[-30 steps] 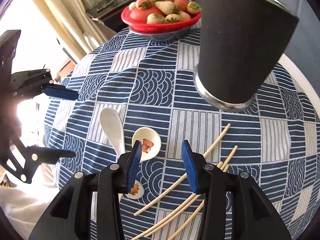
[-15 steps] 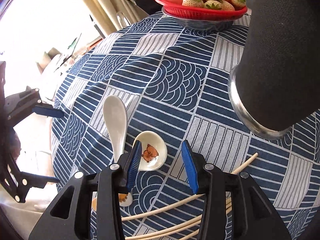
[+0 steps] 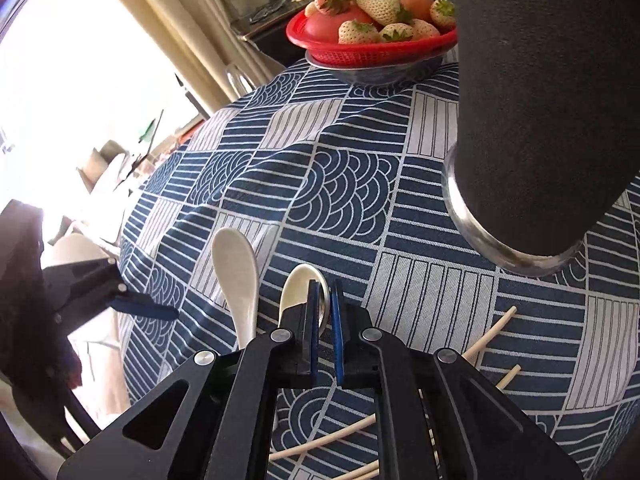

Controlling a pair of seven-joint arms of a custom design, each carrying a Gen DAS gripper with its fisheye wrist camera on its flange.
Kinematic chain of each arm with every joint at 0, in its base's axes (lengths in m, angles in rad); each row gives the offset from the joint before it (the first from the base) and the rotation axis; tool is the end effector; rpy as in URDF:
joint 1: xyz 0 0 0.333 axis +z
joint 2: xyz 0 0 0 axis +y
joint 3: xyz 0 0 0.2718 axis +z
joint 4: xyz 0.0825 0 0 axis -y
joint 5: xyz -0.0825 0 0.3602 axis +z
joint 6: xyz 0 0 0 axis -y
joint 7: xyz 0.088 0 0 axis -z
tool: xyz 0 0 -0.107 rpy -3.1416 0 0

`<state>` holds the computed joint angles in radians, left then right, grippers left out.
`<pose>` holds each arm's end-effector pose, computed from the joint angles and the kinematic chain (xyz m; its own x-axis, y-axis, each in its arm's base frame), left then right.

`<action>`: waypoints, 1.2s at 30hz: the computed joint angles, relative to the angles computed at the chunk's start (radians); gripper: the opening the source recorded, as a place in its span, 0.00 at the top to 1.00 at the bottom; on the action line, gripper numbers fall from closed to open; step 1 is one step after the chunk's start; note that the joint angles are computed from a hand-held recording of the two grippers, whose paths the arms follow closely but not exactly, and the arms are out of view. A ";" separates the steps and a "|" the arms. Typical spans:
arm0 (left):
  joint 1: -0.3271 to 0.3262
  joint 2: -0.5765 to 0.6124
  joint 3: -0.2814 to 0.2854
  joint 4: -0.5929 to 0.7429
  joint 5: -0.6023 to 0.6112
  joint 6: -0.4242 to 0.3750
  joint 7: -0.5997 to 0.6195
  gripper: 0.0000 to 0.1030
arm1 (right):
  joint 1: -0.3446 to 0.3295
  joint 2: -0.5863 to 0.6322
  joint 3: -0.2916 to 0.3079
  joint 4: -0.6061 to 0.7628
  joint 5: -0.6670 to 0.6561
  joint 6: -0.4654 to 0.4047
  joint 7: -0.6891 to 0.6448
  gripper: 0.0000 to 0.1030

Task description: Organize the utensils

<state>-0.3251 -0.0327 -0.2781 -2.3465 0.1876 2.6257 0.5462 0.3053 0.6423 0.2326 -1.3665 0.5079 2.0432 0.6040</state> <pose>0.4182 -0.2936 0.3486 0.2398 -0.9550 0.1745 -0.9188 -0.2813 -0.2769 0.5907 0.3472 0.3382 0.9080 -0.2350 -0.3469 -0.3789 -0.8139 -0.4404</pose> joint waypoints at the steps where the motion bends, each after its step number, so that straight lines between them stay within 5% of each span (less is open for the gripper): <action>1: 0.000 0.014 0.002 0.008 -0.019 0.006 0.018 0.16 | -0.003 -0.001 0.000 -0.001 0.007 0.000 0.010 0.95; 4: 0.000 0.054 0.007 0.048 -0.005 -0.018 0.020 0.21 | -0.007 -0.015 -0.002 -0.024 0.021 0.012 0.036 0.95; 7: -0.001 0.074 0.013 0.081 0.010 -0.028 0.034 0.45 | -0.021 -0.037 0.005 -0.055 0.050 0.015 0.040 0.95; 10: 0.001 0.085 0.012 0.103 -0.025 -0.054 0.090 0.89 | -0.040 -0.051 0.011 -0.064 0.089 -0.007 0.040 0.95; 15: 0.003 0.031 0.014 0.057 -0.083 -0.042 0.094 0.88 | -0.054 -0.094 0.011 -0.103 0.133 -0.013 0.003 0.95; 25: 0.003 -0.016 0.000 0.129 0.016 -0.174 0.088 0.89 | -0.080 -0.212 -0.002 -0.175 0.244 -0.002 -0.080 0.95; 36: 0.032 -0.051 0.015 0.236 0.078 -0.211 0.271 0.89 | -0.063 -0.346 -0.042 -0.197 0.313 0.120 -0.084 0.95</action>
<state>-0.2931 -0.0839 -0.2634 -2.1108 0.2656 2.4148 0.8168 0.2427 0.2959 0.1905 -1.5634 0.8211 2.1632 0.5199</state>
